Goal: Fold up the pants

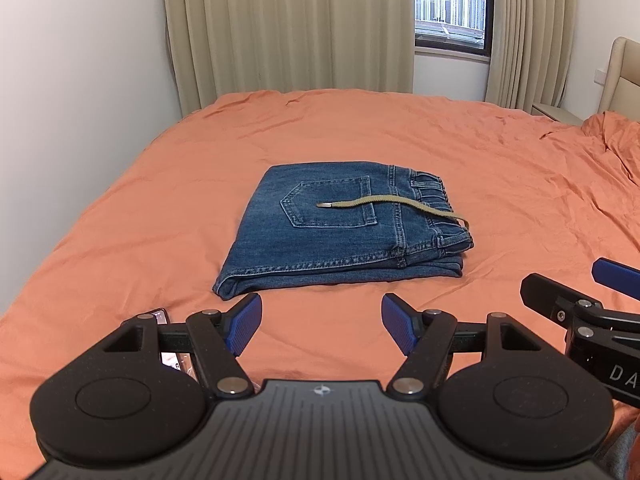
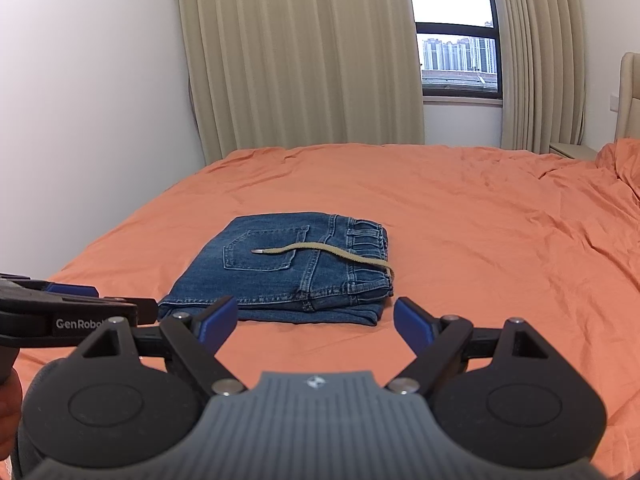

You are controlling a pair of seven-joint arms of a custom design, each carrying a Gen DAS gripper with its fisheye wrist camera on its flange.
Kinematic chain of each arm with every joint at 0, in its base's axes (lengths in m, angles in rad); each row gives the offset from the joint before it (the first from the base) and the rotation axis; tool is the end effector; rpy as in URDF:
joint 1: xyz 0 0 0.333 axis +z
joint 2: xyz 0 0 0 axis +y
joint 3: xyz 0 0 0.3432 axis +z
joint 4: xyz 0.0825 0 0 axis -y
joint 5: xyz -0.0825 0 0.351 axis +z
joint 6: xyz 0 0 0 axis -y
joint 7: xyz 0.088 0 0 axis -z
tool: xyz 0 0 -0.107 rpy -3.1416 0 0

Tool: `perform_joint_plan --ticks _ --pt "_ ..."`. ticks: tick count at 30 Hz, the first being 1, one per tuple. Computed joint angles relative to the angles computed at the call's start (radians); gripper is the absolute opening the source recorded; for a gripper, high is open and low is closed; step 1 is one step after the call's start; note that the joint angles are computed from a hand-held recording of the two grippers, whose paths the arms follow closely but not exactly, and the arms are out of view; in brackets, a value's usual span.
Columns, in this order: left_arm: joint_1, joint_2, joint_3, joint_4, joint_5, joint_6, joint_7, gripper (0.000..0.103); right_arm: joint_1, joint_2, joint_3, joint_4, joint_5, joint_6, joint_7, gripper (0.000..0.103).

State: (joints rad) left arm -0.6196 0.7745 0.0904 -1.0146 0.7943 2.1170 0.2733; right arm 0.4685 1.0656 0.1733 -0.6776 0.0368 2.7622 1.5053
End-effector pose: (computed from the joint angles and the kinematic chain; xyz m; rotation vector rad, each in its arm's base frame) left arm 0.6756 -0.3905 0.4689 -1.9619 1.2801 -0.5142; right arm 0.7237 0.4202 0.4703 -1.8437 1.0855 -0.4504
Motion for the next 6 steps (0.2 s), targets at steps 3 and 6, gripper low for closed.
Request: perform_joint_plan --ticks 3,6 --pt "0.003 -0.006 0.001 -0.014 0.006 0.014 0.001 0.080 0.001 0.001 -0.001 0.002 0.000 -0.001 0.001 0.081" --pt "0.003 -0.018 0.003 -0.042 0.019 0.049 -0.015 0.081 0.001 0.000 -0.002 0.000 -0.001 0.000 -0.001 0.081"
